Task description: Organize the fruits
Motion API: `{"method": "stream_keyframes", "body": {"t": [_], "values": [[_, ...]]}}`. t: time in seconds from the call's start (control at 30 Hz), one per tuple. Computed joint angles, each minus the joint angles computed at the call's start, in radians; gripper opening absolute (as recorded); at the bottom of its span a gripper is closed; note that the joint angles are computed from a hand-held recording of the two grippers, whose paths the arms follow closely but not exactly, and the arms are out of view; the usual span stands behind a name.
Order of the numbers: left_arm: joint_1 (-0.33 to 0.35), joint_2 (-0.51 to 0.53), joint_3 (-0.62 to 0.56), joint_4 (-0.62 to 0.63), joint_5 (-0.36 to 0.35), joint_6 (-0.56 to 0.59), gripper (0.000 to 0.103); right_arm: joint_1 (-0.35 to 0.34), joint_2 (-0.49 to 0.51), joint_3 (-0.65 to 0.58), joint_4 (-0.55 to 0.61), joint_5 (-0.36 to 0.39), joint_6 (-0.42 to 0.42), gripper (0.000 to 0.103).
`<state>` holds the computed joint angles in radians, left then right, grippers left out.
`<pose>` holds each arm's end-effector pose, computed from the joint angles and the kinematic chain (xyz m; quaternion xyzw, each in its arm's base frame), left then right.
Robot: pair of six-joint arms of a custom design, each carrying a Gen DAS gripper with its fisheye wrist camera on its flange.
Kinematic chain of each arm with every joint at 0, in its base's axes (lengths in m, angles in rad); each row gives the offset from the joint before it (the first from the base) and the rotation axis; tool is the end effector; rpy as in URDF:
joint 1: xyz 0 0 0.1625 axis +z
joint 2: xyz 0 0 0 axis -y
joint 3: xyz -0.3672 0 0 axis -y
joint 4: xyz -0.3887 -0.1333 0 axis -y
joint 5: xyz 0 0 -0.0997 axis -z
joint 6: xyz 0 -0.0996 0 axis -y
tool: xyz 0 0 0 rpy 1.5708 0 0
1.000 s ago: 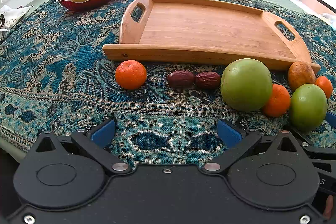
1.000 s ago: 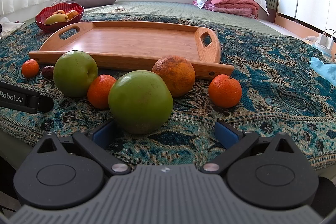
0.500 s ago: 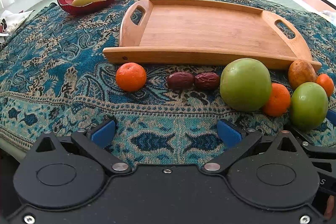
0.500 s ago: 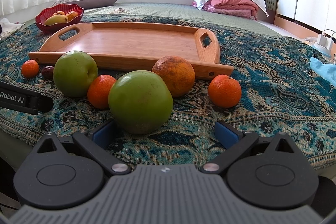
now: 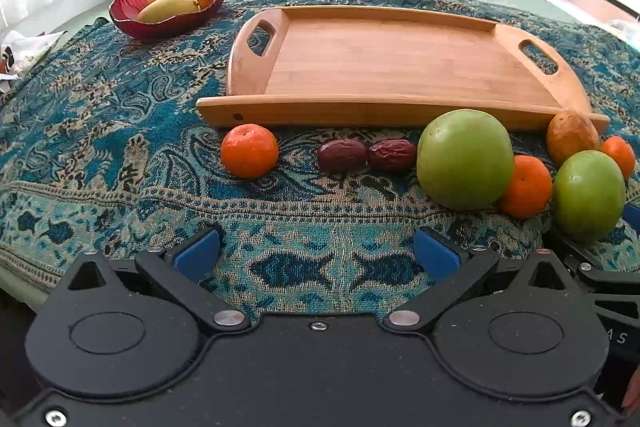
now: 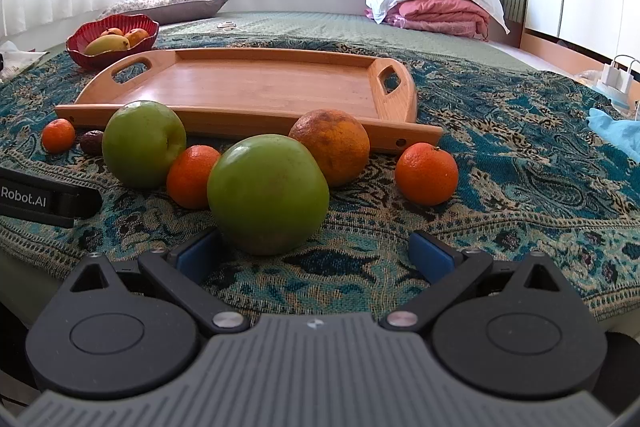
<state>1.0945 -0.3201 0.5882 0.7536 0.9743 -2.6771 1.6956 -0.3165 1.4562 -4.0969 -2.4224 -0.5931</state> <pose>-0.1442 -0.6923 0.0528 0.3460 0.8562 -0.2608 0.2813 0.1319 -0.5823 0.0096 -0.0010 -0.7486 0.4924 0.4441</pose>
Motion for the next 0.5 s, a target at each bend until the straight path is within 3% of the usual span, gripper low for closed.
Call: {"method": "stream_keyframes", "body": {"t": [0.2,0.37,0.5], "values": [[0.004,-0.012,0.015,-0.009,0.015,0.025,0.103,0.003,-0.008,0.025,-0.029,0.033,0.001,0.100],[0.002,-0.049,0.074,-0.041,0.044,0.035,0.095,0.007,-0.007,0.037,-0.064,0.074,-0.019,0.085],[0.001,-0.085,0.118,-0.047,0.109,0.033,0.088,0.011,-0.008,0.050,-0.079,0.121,-0.025,0.073]]}}
